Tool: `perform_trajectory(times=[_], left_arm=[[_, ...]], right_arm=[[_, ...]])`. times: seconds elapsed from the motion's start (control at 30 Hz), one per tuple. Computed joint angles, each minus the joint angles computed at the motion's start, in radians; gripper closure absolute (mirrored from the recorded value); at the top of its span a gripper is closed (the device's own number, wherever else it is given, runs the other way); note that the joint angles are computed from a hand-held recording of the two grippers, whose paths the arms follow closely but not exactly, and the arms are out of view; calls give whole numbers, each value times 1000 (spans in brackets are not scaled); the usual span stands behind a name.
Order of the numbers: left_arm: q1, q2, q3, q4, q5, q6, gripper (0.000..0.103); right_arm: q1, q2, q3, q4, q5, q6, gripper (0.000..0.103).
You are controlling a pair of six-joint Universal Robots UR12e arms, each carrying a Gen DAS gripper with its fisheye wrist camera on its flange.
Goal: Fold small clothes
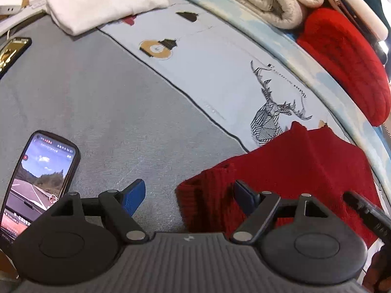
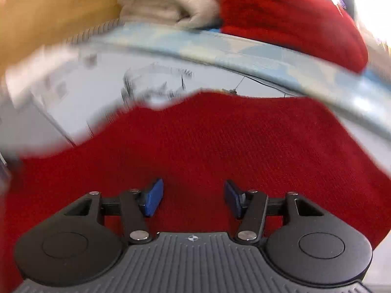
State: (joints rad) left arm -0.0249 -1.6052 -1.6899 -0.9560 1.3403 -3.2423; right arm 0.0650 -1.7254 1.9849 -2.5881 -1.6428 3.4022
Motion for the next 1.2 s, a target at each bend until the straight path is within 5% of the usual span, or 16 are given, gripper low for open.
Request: perform_trajectory(times=[0.07, 0.3, 0.37, 0.47, 0.57, 0.7, 0.93, 1.1, 1.17, 1.2], left_arm=[[3, -4, 7, -24, -17, -12, 20], [2, -12, 15, -64, -61, 29, 19], [16, -22, 27, -110, -123, 24, 17], [34, -36, 41, -173, -209, -26, 17], [35, -49, 55, -224, -226, -55, 10], [34, -44, 41, -219, -220, -74, 7], [18, -31, 7, -153, -194, -40, 0], [0, -31, -1, -110, -149, -16, 0], [3, -30, 3, -115, -148, -29, 10], [5, -29, 5, -109, -145, -26, 36]], right_arm=[[-3, 12, -8, -61, 35, 3, 45], [62, 122, -67, -25, -126, -95, 37], [42, 83, -75, 43, -74, 7, 36], [33, -33, -1, 12, -41, 186, 23], [42, -143, 74, 23, -8, 422, 18], [66, -232, 160, 45, 144, 741, 18], [139, -219, 235, -66, 264, 1061, 18], [159, -184, 258, -167, 265, 1208, 13], [165, -159, 259, -230, 248, 1231, 10], [164, -151, 257, -238, 250, 1228, 10]])
